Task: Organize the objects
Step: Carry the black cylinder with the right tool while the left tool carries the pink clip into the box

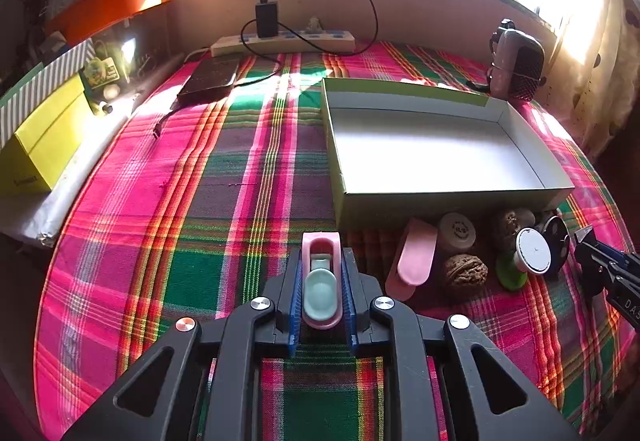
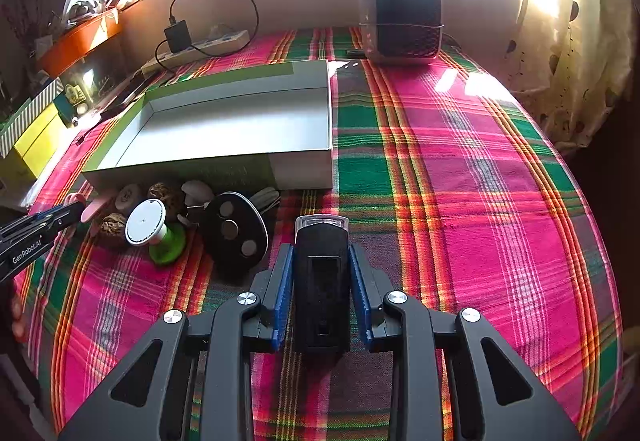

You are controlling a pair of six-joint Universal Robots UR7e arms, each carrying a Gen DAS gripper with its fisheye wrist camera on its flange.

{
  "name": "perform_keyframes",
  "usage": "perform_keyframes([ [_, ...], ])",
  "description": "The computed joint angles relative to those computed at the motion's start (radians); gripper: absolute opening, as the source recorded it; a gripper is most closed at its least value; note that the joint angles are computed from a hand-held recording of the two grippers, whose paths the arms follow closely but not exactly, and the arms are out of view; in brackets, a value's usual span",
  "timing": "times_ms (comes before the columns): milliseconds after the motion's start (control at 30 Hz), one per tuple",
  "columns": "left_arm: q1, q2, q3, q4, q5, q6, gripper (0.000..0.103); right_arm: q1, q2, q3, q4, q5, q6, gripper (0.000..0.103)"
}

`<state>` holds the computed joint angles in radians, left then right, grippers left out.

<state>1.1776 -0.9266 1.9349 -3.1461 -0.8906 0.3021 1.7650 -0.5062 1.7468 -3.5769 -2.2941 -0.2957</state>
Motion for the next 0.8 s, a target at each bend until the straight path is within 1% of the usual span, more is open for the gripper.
perform_keyframes([
  [233, -0.02, -0.024, -0.009, 0.027, -0.029, 0.004, 0.016, 0.01, -0.017, -0.005, 0.013, 0.032, -0.014, 0.029],
  [400, -0.027, -0.013, -0.046, 0.043, -0.044, 0.021, 0.016, 0.019, -0.026, -0.036, 0.047, 0.046, -0.028, 0.029],
  [600, -0.029, 0.016, -0.111, 0.08, -0.063, 0.037, 0.016, 0.029, -0.017, -0.106, 0.103, 0.054, -0.06, 0.029],
  [733, -0.025, 0.038, -0.153, 0.112, -0.076, 0.027, 0.016, 0.027, -0.005, -0.154, 0.147, 0.072, -0.063, 0.029],
  [800, -0.024, 0.05, -0.172, 0.118, -0.08, 0.031, 0.016, 0.025, -0.002, -0.178, 0.182, 0.081, -0.049, 0.028],
])
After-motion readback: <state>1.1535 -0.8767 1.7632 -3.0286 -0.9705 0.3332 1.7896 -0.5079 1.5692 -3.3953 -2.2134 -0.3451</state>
